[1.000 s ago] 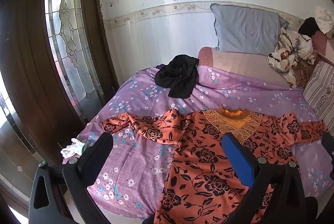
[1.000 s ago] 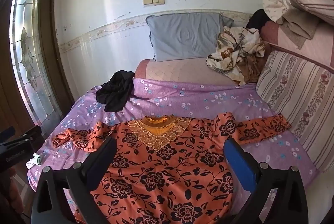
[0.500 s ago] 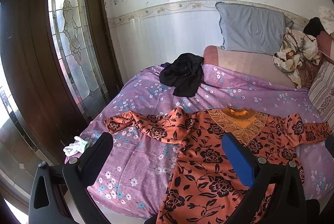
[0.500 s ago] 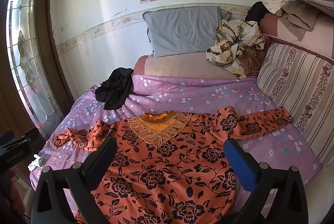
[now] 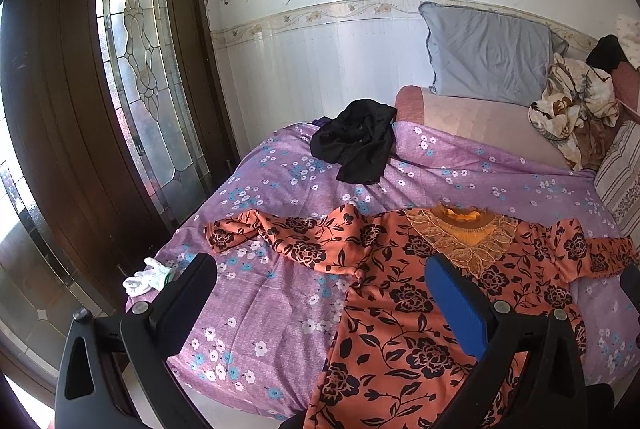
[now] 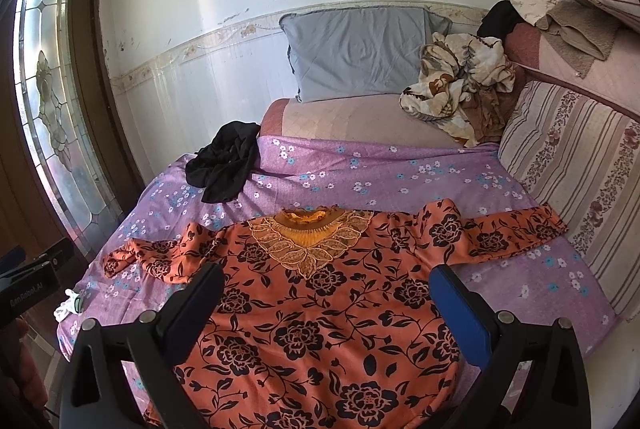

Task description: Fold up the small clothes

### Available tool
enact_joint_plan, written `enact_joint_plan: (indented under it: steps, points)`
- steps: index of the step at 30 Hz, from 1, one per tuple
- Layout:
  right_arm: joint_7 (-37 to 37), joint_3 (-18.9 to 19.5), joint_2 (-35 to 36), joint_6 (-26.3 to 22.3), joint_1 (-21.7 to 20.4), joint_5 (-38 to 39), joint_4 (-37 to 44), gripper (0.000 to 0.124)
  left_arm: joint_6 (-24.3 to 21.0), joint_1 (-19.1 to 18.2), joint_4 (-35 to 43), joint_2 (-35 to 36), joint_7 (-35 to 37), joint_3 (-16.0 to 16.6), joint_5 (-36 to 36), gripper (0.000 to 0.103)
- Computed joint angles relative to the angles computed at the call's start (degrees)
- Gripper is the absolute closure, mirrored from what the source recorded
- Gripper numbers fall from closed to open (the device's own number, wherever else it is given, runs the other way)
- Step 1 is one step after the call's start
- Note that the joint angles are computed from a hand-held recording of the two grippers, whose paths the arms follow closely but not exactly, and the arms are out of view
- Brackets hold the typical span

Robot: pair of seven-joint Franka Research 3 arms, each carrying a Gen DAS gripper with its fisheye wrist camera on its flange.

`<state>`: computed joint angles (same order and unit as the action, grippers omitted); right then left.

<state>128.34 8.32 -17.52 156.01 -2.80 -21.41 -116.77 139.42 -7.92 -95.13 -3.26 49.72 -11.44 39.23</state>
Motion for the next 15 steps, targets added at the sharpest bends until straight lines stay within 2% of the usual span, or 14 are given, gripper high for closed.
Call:
enact_joint_plan:
  steps: [15]
  points:
    - [-0.6, -0.7, 1.0, -0.6, 0.6, 1.1, 0.8, 0.021, -0.1, 0.0, 0.2, 0.2, 0.0, 0.0, 0.1, 0.000]
